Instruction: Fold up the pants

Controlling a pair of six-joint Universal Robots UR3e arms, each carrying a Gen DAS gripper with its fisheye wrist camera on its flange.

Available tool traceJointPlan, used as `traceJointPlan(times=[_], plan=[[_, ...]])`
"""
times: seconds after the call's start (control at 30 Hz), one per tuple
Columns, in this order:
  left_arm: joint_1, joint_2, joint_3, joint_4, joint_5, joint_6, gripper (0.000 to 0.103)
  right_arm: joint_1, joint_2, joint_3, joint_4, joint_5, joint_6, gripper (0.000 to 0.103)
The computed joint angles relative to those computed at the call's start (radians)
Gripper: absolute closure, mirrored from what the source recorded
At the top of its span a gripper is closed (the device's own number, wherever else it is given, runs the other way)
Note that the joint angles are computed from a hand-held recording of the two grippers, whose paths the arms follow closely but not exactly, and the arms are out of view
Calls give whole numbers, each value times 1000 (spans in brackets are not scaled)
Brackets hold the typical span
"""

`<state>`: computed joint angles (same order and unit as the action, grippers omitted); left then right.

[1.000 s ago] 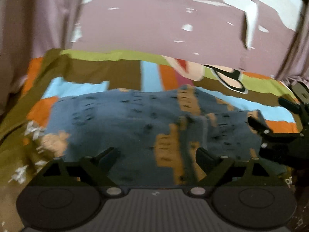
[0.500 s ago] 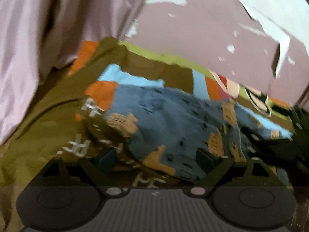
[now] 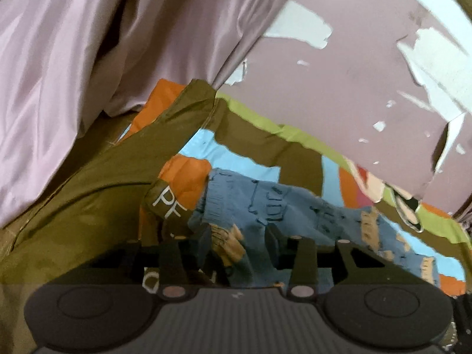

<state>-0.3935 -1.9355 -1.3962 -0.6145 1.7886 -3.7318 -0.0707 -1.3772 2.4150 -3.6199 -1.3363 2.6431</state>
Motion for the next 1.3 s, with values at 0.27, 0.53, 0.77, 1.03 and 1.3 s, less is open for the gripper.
traceJointPlan(times=[0.27, 0.53, 0.77, 1.03, 1.3], plan=[[7, -52, 61, -111, 107, 24, 103, -19, 18, 9, -20, 28, 14, 16], [122, 31, -67, -38, -118, 10, 78, -26, 14, 13, -9, 44, 22, 16], [279, 134, -285, 174, -379, -44, 34, -32, 10, 15, 1, 56, 33, 16], [292, 88, -216, 126, -425, 5, 24, -43, 1, 20, 20, 77, 30, 16], [356, 133, -319, 234, -545, -34, 12, -49, 3, 23, 19, 86, 30, 15]])
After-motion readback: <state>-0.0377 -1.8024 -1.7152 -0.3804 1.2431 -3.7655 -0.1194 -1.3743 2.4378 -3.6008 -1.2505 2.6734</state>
